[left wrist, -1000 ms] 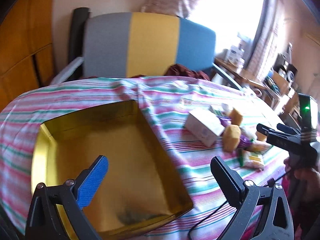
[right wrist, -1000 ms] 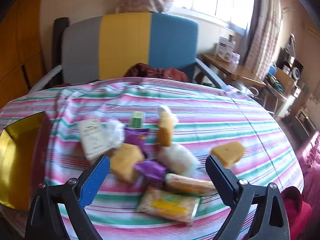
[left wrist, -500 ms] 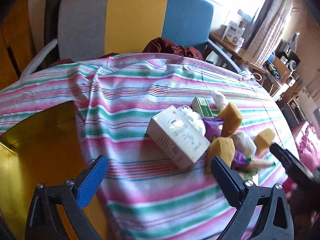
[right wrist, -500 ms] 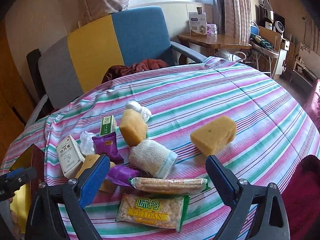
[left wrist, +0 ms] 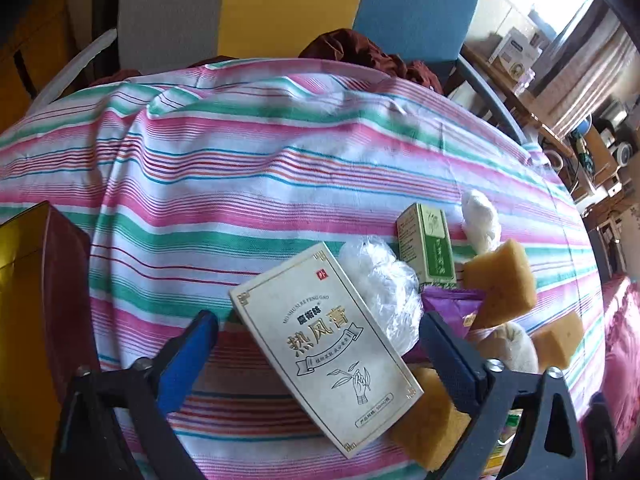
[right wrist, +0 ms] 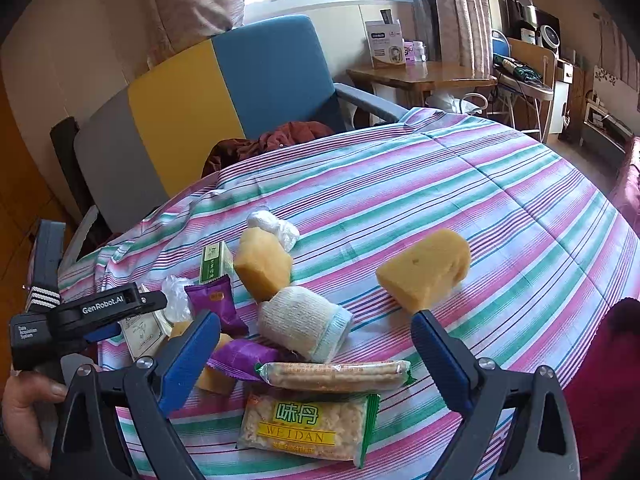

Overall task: Organize objects
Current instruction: 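Grasp the white medicine box with the left gripper, then carry the white box into the gold tray with the left gripper while the right gripper grasps a yellow sponge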

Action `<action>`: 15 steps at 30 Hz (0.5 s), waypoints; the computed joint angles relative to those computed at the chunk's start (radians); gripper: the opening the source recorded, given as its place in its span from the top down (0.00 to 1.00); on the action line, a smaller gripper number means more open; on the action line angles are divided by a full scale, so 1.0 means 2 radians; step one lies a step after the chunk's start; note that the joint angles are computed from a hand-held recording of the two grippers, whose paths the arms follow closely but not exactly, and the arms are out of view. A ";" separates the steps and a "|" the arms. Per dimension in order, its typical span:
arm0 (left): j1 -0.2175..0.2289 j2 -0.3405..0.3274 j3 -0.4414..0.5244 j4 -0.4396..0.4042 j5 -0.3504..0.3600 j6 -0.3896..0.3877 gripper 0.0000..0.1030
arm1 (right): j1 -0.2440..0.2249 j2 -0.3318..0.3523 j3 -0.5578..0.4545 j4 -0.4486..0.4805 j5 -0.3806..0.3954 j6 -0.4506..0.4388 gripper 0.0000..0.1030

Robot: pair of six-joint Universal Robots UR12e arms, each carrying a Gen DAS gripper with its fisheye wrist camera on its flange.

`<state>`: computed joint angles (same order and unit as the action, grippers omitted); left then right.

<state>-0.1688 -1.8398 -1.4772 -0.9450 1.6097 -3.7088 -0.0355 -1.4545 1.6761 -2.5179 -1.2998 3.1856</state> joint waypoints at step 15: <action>-0.002 0.056 -0.082 0.066 -0.015 0.060 0.47 | -0.021 0.005 -0.005 0.026 0.015 0.074 0.14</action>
<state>-0.1718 -1.7278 -1.6418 -0.8140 1.5801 -3.5896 -0.0767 -1.4445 1.6660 -2.4650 -1.2690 3.3336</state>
